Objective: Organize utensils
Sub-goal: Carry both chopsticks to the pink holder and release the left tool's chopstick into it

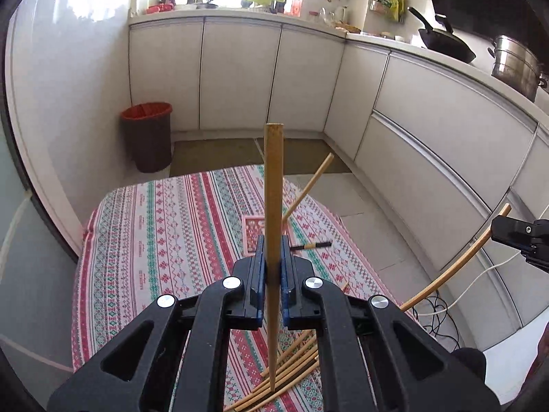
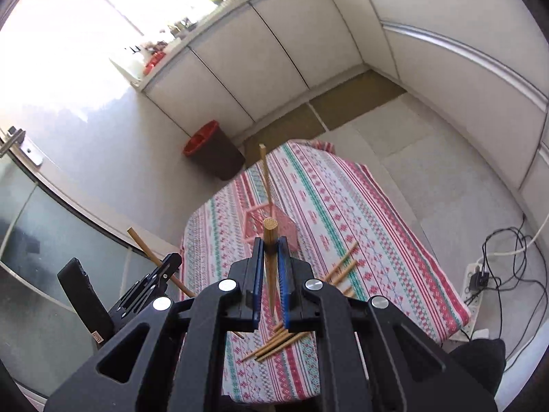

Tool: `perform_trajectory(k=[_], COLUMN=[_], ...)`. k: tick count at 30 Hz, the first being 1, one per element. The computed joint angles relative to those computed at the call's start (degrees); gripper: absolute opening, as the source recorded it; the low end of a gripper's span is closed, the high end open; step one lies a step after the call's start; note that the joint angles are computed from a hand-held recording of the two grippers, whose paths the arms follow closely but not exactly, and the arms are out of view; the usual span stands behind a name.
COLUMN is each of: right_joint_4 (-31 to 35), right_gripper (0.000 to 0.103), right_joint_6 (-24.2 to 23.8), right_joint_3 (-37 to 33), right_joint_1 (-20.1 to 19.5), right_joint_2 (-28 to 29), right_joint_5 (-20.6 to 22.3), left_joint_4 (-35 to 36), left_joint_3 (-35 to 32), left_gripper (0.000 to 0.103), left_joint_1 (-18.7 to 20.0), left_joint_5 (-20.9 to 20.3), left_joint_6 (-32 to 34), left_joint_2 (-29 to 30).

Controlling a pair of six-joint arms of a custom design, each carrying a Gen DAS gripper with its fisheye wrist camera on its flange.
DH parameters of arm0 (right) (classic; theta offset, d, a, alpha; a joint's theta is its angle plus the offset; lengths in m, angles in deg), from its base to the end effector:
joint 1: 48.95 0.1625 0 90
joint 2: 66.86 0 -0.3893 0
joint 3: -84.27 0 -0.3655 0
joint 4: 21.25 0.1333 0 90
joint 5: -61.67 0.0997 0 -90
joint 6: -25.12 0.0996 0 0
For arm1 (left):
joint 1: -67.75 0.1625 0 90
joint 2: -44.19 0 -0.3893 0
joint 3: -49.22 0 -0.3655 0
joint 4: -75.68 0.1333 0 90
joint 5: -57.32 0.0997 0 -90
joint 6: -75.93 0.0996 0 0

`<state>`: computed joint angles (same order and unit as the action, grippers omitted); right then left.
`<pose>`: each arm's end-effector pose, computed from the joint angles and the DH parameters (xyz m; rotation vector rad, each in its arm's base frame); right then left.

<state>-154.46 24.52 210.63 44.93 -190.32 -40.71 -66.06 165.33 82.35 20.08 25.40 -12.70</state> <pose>0.1313 -0.2811 0.4591 -0.0019 -2.7750 1.0259 -0.4213 -0.3294 0.1018 0.6001 2.3555 -1.0011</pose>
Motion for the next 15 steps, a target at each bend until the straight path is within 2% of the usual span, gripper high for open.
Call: perform_trajectory(k=[3, 8, 11, 15], right_joint_4=[-1.67, -10.34, -14.83, -19.84], right_gripper=[0.008, 0.008, 0.008, 0.008], right_joint_6=[0.76, -0.43, -2.09, -5.01], right_joint_3=[-2.99, -6.92, -8.32, -8.76], right_joint_1=[2.76, 7.22, 7.75, 6.54], right_joint_2=[2.48, 8.43, 12.18, 16.5], right_joint_5=[0.24, -1.31, -1.79, -1.56], left_joint_4=[-3.25, -17.91, -28.95, -35.78], left_joint_3=[-2.81, -7.76, -10.59, -13.8], left_gripper=[0.006, 0.006, 0.006, 0.006], left_joint_1=[0.18, 1.74, 3.79, 6.75], left_joint_5=[3.44, 9.93, 12.48, 13.91], left_joint_6=[2.87, 12.37, 19.34, 24.29], left_joint_2=[1.18, 6.95, 11.54, 16.5])
